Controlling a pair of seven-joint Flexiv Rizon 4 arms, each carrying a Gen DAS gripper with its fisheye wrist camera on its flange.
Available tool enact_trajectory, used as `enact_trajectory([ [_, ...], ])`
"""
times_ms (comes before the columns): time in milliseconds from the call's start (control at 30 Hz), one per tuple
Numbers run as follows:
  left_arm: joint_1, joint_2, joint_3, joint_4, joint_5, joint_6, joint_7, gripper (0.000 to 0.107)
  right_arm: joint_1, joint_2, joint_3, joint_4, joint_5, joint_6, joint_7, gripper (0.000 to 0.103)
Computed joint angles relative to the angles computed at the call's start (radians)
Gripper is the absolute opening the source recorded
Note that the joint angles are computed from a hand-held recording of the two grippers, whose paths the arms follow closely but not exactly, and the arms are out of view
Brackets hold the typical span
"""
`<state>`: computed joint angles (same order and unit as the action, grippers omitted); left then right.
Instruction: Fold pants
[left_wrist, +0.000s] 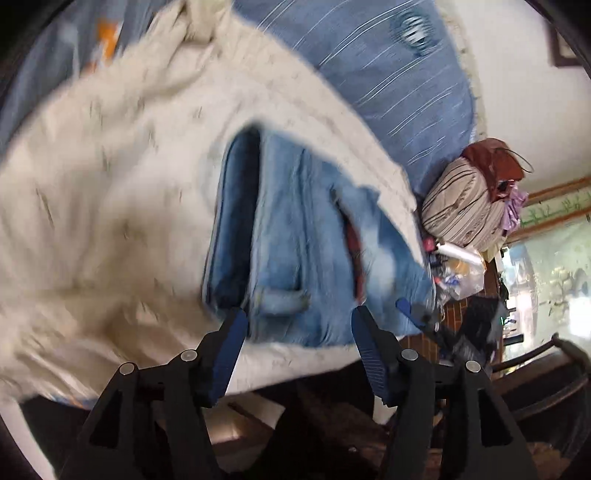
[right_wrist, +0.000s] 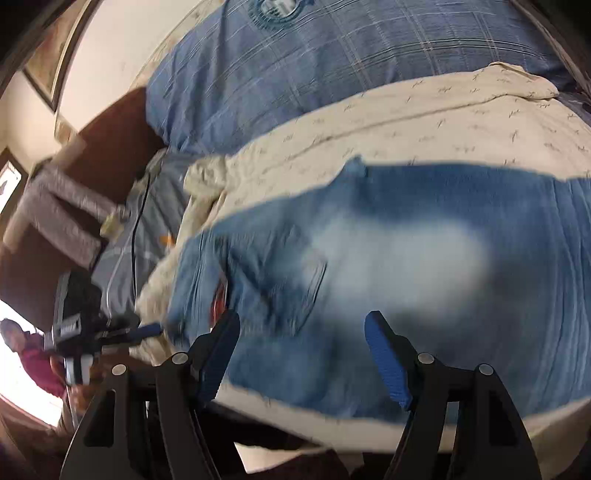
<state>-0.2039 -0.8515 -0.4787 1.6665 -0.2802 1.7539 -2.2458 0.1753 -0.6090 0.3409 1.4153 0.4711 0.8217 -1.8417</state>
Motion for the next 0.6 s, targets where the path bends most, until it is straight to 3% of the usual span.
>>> enact_trajectory([
  [33, 0.039, -0.038, -0.052, -0.019, 0.040, -0.010, -0.022, 0.059, 0.009, 0.016, -0.001, 0.034, -0.016, 0.007, -0.015, 0.072],
  [100, 0.041, -0.081, -0.057, -0.074, 0.038, -0.057, -0.033, 0.057, 0.034, 0.031, -0.011, 0.081, -0.054, 0.024, -0.027, 0.073],
  [133, 0.000, -0.089, -0.011, -0.120, -0.032, -0.099, 0.003, 0.043, 0.052, 0.032, -0.022, 0.098, -0.077, 0.037, -0.017, 0.073],
  [167, -0.033, -0.098, 0.040, -0.171, -0.050, -0.142, 0.008, 0.019, 0.060, 0.025, -0.026, 0.098, -0.089, 0.036, -0.005, 0.072],
  [200, -0.044, -0.099, 0.060, -0.194, -0.057, -0.166, 0.023, 0.016, 0.056, 0.015, -0.021, 0.089, -0.087, 0.024, 0.003, 0.072],
  [300, -0.100, -0.086, 0.158, -0.232, -0.092, -0.223, 0.017, 0.016, 0.029, 0.008, -0.034, 0.079, -0.049, 0.096, 0.056, 0.071],
  [433, -0.105, -0.071, 0.166, -0.222, -0.098, -0.232, 0.063, 0.019, -0.025, -0.012, -0.130, 0.061, -0.044, 0.235, 0.281, 0.072],
  [500, -0.105, -0.056, 0.174, -0.212, -0.098, -0.226, 0.082, 0.027, -0.039, -0.030, -0.225, 0.049, -0.086, 0.323, 0.436, 0.072],
  [600, -0.158, 0.009, 0.267, -0.161, -0.078, -0.172, 0.000, 0.049, -0.036, -0.077, -0.359, 0.002, -0.202, 0.354, 0.609, 0.079],
])
